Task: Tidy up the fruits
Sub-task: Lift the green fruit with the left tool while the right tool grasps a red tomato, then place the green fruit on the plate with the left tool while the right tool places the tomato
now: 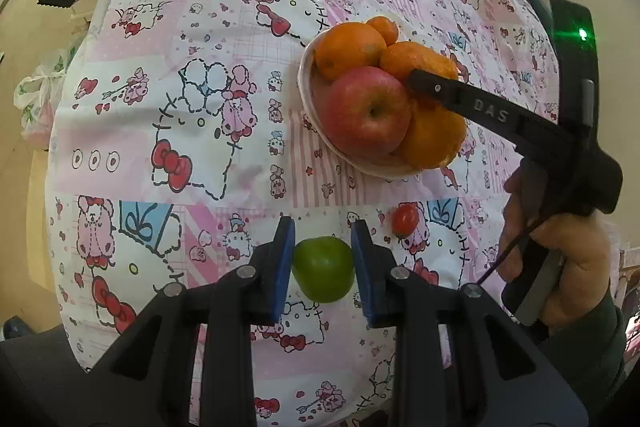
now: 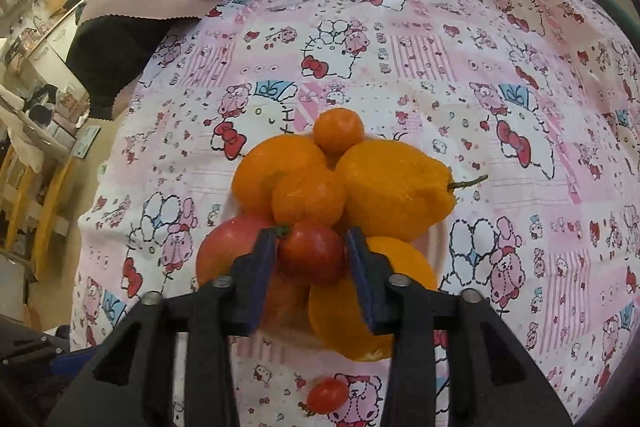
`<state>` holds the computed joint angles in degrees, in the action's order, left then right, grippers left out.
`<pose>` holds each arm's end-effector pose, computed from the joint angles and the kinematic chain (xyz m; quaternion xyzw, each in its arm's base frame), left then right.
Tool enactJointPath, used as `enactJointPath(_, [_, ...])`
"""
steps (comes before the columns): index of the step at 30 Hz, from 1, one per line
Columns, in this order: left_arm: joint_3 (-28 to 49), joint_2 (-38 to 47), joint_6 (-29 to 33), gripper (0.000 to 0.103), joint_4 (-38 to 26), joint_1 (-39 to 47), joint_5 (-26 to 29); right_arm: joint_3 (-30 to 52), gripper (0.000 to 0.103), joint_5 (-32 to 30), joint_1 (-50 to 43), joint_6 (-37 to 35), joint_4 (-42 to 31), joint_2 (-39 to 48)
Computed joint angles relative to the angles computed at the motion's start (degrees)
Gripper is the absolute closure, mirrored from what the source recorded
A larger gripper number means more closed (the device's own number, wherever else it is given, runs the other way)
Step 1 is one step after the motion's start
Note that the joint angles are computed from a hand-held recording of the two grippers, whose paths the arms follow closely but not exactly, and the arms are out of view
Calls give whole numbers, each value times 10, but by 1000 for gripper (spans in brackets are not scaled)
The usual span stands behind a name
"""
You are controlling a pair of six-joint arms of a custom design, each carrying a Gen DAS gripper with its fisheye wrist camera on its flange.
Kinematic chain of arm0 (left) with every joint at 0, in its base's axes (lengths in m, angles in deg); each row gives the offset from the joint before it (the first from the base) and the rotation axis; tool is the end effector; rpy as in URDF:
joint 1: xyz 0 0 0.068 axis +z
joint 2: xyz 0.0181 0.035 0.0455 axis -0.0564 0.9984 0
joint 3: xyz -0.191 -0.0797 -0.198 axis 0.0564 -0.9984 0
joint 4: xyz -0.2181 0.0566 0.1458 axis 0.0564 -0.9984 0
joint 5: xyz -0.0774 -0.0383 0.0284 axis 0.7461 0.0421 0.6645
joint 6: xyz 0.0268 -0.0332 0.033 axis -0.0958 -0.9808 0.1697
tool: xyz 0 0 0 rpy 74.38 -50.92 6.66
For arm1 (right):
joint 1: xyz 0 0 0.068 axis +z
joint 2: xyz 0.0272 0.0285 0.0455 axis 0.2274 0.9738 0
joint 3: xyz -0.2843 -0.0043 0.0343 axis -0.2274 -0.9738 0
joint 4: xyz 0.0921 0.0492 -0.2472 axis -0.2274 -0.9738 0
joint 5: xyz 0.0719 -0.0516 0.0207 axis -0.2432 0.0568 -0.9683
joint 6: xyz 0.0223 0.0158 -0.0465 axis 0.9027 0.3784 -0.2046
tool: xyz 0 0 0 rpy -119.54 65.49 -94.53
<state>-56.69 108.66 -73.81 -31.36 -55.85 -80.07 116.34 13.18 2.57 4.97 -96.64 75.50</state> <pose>0.1143 -0.1461 0.1756 -0.1048 0.9704 -0.1695 0.1362 0.2396 -0.0312 0.1527 -0.1544 0.9555 0.1261 0.2174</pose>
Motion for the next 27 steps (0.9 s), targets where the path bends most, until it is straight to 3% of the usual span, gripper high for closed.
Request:
enactJointPath(1, [0,0,1,78,-1,1,-1,2,51,-5,-4,1,-5,-2])
enactJointPath(6, [-1,-9,10,78,-17,21,-13,32,50,-29,-58,-15,-71,-32])
enactJointPath(12, [24,-5,78,78,-31,130,-7,126,50,-85,-208,-69,-260,11])
enactJointPath(15, [43,43,133,78,22,204,30,123,49,-91,-255,-125,-297,5])
enactJointPath(19, [76,159,180,78,121,252,49,120,49,-96,-268,-132,-303,17])
enactJointPath(22, [86,246,170,78,207,280,76,116,49,-94,-257,-119,-284,17])
enactJointPath(27, [106,331,147,78,252,271,93,119,49,-95,-254,-116,-277,24])
